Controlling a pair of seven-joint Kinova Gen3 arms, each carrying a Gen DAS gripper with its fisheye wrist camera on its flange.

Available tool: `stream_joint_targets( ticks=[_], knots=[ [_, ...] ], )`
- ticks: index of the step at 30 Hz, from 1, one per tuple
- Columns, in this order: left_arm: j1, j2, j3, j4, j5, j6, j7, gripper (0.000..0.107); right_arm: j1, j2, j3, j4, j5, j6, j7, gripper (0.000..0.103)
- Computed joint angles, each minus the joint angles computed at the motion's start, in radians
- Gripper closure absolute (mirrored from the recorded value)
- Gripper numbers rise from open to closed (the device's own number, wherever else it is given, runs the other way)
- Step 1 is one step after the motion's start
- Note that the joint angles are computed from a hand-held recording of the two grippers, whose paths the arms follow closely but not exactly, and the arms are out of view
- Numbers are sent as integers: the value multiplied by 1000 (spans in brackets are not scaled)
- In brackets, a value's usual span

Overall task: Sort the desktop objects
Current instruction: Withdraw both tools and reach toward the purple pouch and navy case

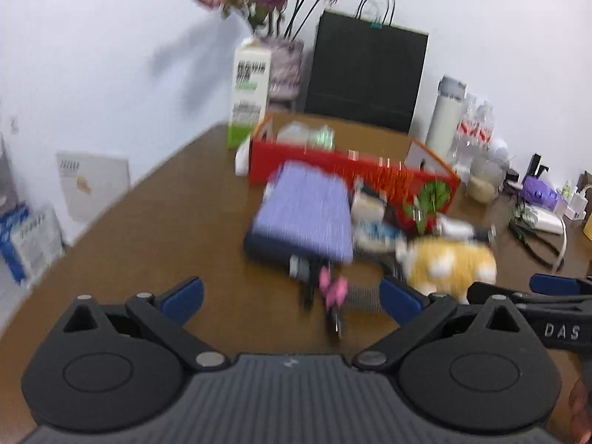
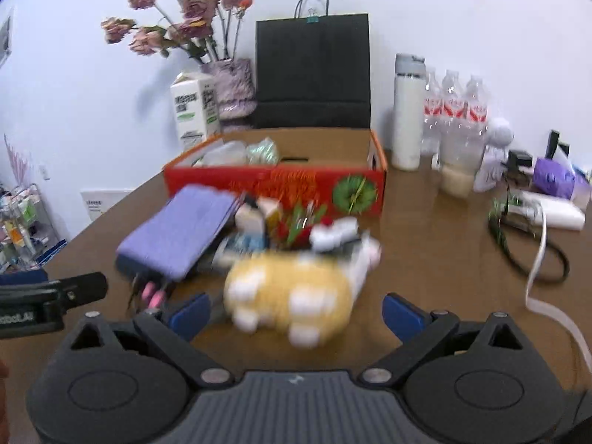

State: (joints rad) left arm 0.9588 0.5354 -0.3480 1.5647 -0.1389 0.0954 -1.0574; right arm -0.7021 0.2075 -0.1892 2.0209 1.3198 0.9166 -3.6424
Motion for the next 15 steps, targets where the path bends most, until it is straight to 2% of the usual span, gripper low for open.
stream_joint_targets(
  ticks=[1,3,5,9,12,15],
  knots=[
    [7,-7,2,22,2,6,-9,4,-17,-2,-10,28,15,2,-27,4],
    [59,-6,-49,42,-20,22,22,4,-46,17,-27,39,-5,56,-73,4],
    [75,-9,-64,63,-29,1,21,4,-73,21,-33,60,1,79,-123,4],
    [-10,7,23,13,-24,28,-6,4,-62,9,-27,86,36,72,-206,4],
    [-86,38,93,-45,-24,26,-32,4,-31,5,-20,88,53,36,-213,4],
    [-181,86,193,-146,-15,84,-70,5,2,18,-9,68,55,-5,-175,6]
  ],
)
